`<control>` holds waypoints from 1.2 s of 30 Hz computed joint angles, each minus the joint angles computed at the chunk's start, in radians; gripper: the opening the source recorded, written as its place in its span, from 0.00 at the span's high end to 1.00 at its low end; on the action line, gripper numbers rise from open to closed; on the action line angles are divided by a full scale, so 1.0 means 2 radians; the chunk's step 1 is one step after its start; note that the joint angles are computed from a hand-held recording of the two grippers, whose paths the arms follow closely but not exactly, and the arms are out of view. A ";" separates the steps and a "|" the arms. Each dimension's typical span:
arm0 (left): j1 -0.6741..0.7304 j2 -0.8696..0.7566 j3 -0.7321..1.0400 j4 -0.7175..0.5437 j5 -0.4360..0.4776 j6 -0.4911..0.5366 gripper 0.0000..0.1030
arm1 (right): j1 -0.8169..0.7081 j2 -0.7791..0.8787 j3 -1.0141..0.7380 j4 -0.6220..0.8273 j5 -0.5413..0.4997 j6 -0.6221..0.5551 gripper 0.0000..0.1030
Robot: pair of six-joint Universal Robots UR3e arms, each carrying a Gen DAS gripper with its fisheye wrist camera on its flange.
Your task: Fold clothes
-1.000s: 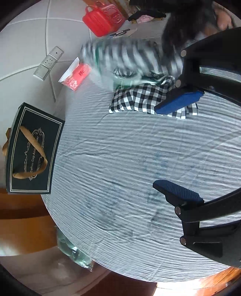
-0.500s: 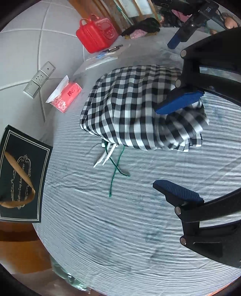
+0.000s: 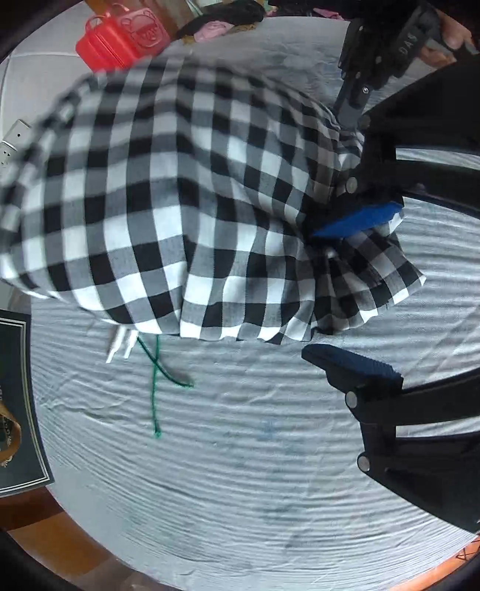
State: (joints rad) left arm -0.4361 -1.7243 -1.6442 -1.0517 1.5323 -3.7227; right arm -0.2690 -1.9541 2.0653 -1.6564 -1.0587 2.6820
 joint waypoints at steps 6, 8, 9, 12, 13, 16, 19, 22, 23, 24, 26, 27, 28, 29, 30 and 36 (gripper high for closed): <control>0.025 0.024 0.112 -0.018 0.004 0.042 0.28 | -0.099 -0.045 -0.074 0.081 0.060 -0.063 0.72; 0.028 -0.026 0.184 -0.031 0.001 0.059 0.28 | -0.103 -0.023 -0.101 0.057 0.087 -0.045 0.72; 0.027 -0.056 0.226 -0.047 0.004 0.064 0.28 | -0.107 -0.012 -0.115 0.048 0.093 -0.036 0.73; 0.027 -0.116 0.302 -0.109 0.012 0.060 0.42 | -0.038 0.108 -0.169 -0.057 0.093 0.059 0.92; 0.028 -0.128 0.309 -0.120 0.009 0.058 0.45 | -0.009 0.159 -0.204 -0.083 0.087 0.089 0.93; 0.027 -0.133 0.264 -0.117 0.006 0.050 0.46 | 0.044 0.261 -0.266 -0.109 0.061 0.121 0.93; 0.031 -0.136 0.211 -0.090 0.006 0.043 0.43 | 0.087 0.329 -0.289 -0.150 0.032 0.154 0.93; 0.040 -0.133 0.191 -0.067 0.003 0.047 0.29 | 0.099 0.344 -0.294 -0.164 0.001 0.178 0.93; 0.044 -0.123 0.177 -0.056 -0.001 0.053 0.29 | 0.100 0.343 -0.290 -0.168 -0.004 0.185 0.92; 0.049 -0.111 0.163 -0.046 -0.007 0.057 0.29 | 0.088 0.323 -0.269 -0.170 0.006 0.184 0.91; 0.056 -0.074 0.128 -0.029 -0.011 0.055 0.29 | 0.063 0.269 -0.222 -0.173 0.018 0.171 0.73; 0.058 -0.054 0.111 -0.021 -0.008 0.053 0.29 | 0.048 0.237 -0.197 -0.172 0.023 0.163 0.70; 0.057 -0.031 0.090 -0.013 -0.002 0.048 0.29 | 0.032 0.211 -0.177 -0.160 0.034 0.149 0.62; 0.057 -0.009 0.069 -0.004 0.001 0.044 0.29 | 0.012 0.180 -0.154 -0.141 0.045 0.131 0.56; 0.057 0.009 0.047 0.005 0.000 0.042 0.29 | -0.010 0.149 -0.132 -0.117 0.057 0.111 0.54; 0.024 0.043 -0.020 0.038 0.005 0.030 0.29 | -0.086 0.015 -0.024 -0.022 0.065 0.043 0.38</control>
State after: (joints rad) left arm -0.3879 -1.6377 -1.6843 -0.9758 1.5423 -3.6624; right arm -0.4417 -1.9248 2.0178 -1.7001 -0.9289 2.7671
